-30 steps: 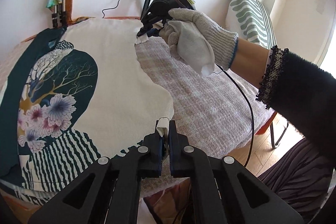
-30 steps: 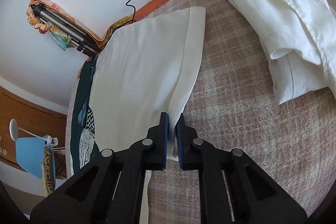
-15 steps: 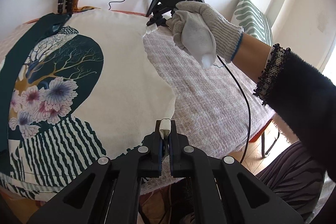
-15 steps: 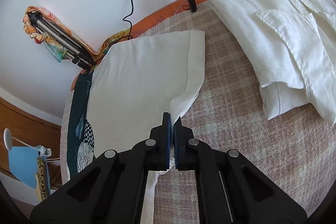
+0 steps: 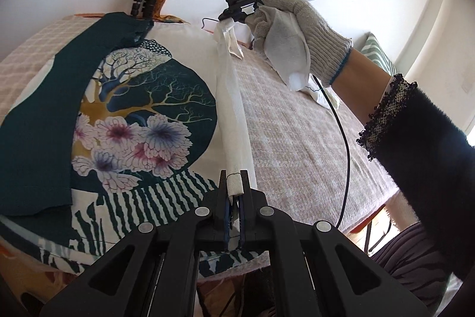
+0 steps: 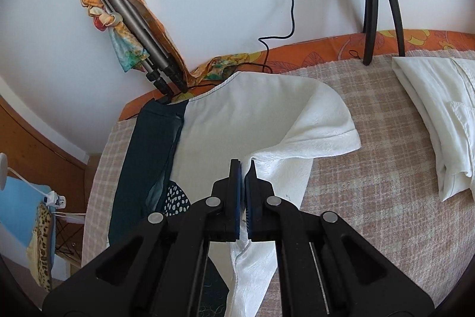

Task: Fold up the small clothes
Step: 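Fold the white side lengthwise over the printed front with both grippers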

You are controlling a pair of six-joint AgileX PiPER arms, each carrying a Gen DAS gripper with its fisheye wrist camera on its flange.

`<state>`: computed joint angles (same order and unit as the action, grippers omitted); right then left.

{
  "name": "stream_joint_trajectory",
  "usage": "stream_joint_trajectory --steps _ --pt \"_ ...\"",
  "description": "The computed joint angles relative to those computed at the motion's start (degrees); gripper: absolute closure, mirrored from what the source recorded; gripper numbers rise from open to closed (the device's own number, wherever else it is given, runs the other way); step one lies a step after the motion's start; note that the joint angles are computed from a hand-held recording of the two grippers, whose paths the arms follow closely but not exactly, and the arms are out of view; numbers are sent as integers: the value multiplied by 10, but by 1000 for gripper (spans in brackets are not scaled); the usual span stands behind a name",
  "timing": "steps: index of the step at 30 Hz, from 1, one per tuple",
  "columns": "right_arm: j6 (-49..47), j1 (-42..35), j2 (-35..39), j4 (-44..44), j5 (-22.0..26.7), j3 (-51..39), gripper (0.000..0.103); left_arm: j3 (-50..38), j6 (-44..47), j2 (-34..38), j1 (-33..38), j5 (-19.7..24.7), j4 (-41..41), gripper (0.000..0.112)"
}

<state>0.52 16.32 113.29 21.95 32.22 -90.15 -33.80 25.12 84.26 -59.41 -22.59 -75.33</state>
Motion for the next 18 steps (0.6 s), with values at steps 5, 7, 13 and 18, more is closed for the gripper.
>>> stream_joint_trajectory --steps 5,7,13,18 --pt "88 77 71 -105 40 -113 99 59 -7 -50 20 -16 -22 109" --pt "107 99 105 -125 61 -160 99 76 -10 -61 30 -15 -24 109" --pt "142 144 193 -185 104 -263 99 114 -89 -61 71 2 50 109" --pt "141 157 236 -196 128 -310 99 117 -82 -54 74 1 47 109"
